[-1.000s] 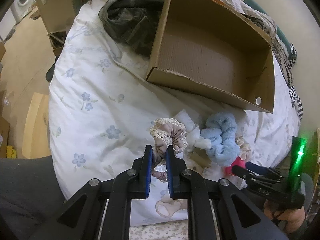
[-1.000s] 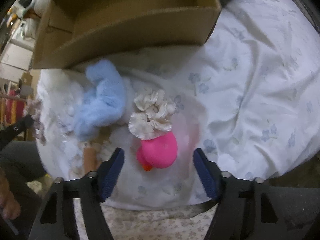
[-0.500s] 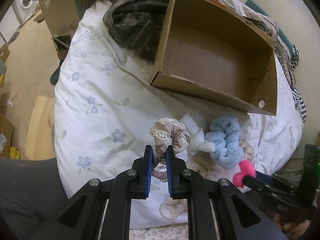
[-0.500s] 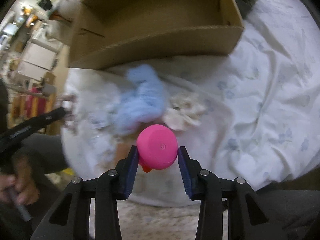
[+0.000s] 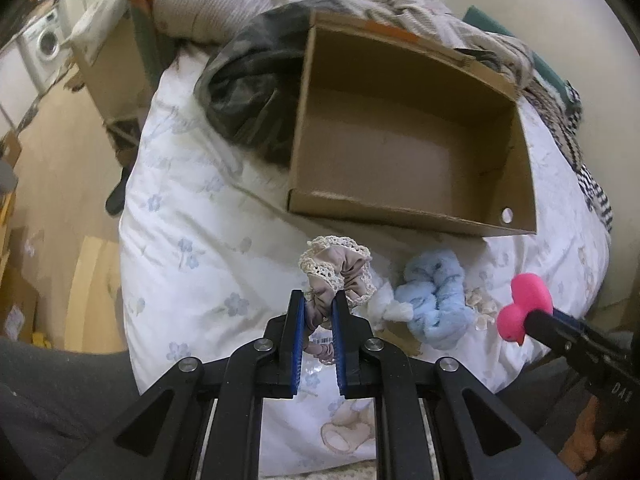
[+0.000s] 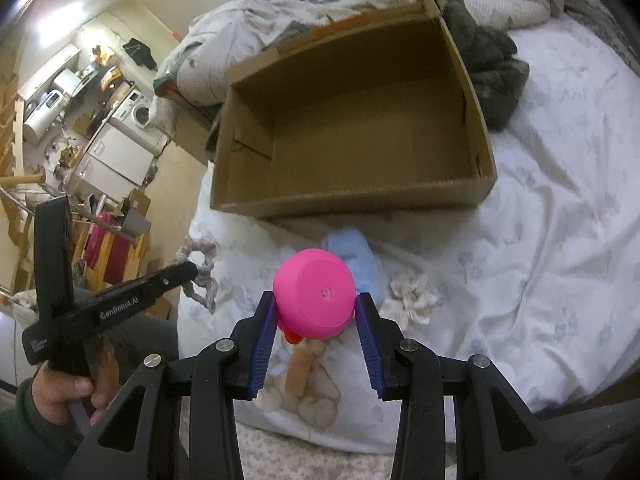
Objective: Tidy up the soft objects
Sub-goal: 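Carry both items into the cardboard box and open both grippers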
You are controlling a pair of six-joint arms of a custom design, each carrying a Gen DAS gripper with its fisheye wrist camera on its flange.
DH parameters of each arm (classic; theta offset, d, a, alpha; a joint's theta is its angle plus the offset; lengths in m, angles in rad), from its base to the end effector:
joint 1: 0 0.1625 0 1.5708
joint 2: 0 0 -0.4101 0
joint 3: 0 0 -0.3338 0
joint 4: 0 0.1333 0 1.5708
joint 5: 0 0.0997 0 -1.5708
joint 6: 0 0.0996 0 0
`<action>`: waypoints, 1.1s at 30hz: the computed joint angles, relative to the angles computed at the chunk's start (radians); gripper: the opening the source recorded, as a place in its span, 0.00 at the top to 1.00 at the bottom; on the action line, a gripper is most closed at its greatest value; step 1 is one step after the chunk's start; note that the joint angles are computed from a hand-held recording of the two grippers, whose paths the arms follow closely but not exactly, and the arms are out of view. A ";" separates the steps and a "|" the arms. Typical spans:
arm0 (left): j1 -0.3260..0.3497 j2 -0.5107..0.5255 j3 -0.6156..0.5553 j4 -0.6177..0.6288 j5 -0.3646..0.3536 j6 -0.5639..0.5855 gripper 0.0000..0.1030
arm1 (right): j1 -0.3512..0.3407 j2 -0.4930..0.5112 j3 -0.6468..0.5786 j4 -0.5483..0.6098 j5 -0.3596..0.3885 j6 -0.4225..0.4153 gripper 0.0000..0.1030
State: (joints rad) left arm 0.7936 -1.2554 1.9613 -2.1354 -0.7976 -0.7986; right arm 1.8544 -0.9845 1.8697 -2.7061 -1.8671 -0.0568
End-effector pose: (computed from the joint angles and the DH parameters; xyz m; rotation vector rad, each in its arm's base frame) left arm -0.1849 -0.4773 0.2512 0.0441 2.4389 -0.5819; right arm 0.2563 -0.5069 0.1781 0.4298 -2.8166 0.4039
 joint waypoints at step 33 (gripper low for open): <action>0.092 0.259 -0.428 -0.044 0.096 0.339 0.88 | 0.006 0.228 -0.453 0.106 -0.066 -0.112 0.60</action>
